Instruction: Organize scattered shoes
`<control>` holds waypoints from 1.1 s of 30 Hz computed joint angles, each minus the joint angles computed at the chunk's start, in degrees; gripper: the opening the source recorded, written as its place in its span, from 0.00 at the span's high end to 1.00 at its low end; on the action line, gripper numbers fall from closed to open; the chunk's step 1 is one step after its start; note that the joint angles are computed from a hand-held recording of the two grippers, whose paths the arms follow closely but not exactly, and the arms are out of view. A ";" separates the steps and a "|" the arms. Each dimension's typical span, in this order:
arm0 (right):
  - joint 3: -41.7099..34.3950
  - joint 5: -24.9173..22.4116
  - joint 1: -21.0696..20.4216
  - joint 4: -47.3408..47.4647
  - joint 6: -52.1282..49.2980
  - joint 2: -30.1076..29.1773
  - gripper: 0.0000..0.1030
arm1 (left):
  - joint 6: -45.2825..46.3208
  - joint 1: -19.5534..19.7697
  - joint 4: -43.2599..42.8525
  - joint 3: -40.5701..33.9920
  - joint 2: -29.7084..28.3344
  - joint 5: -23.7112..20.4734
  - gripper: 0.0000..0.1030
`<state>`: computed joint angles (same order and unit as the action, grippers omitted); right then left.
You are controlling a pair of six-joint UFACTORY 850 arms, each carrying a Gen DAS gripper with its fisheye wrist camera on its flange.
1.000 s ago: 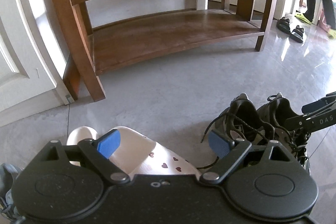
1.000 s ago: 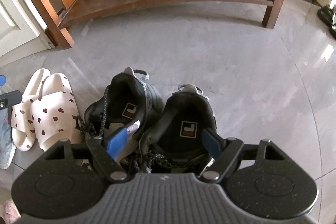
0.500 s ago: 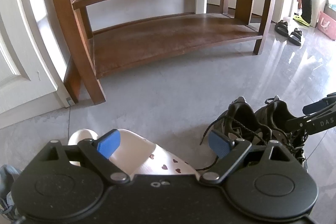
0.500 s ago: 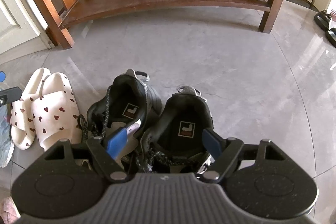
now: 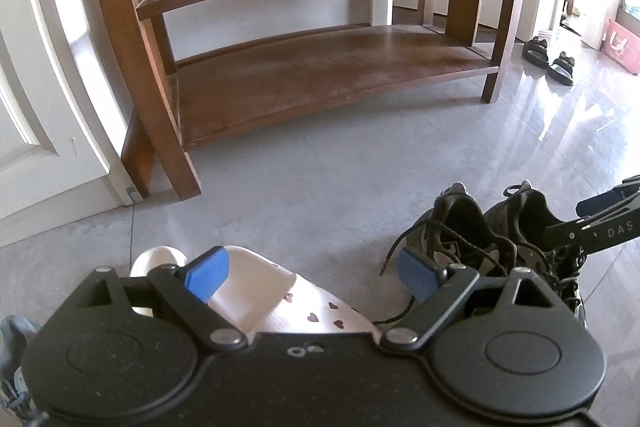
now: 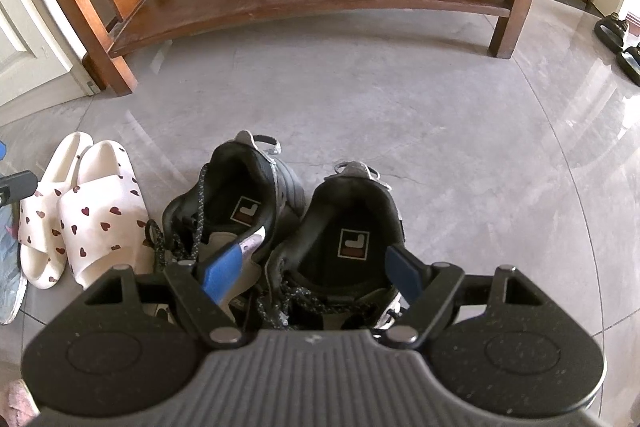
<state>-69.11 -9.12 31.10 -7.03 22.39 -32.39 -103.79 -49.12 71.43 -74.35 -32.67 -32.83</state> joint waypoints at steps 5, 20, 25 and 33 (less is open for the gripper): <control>-0.29 -0.15 0.10 0.37 0.19 -0.24 0.21 | -0.09 0.07 -0.14 0.26 0.19 0.06 0.11; -1.11 -1.81 -0.68 9.47 -6.06 -1.32 0.21 | 0.40 0.15 -0.58 0.02 -0.04 0.20 0.11; -0.92 -1.57 -0.90 10.96 -6.58 -1.36 0.21 | 0.82 0.10 -0.98 -0.02 -0.13 0.13 0.11; -0.87 -1.47 -0.95 11.82 -7.14 -1.30 0.21 | 1.01 0.00 -1.00 -0.04 -0.12 0.10 0.11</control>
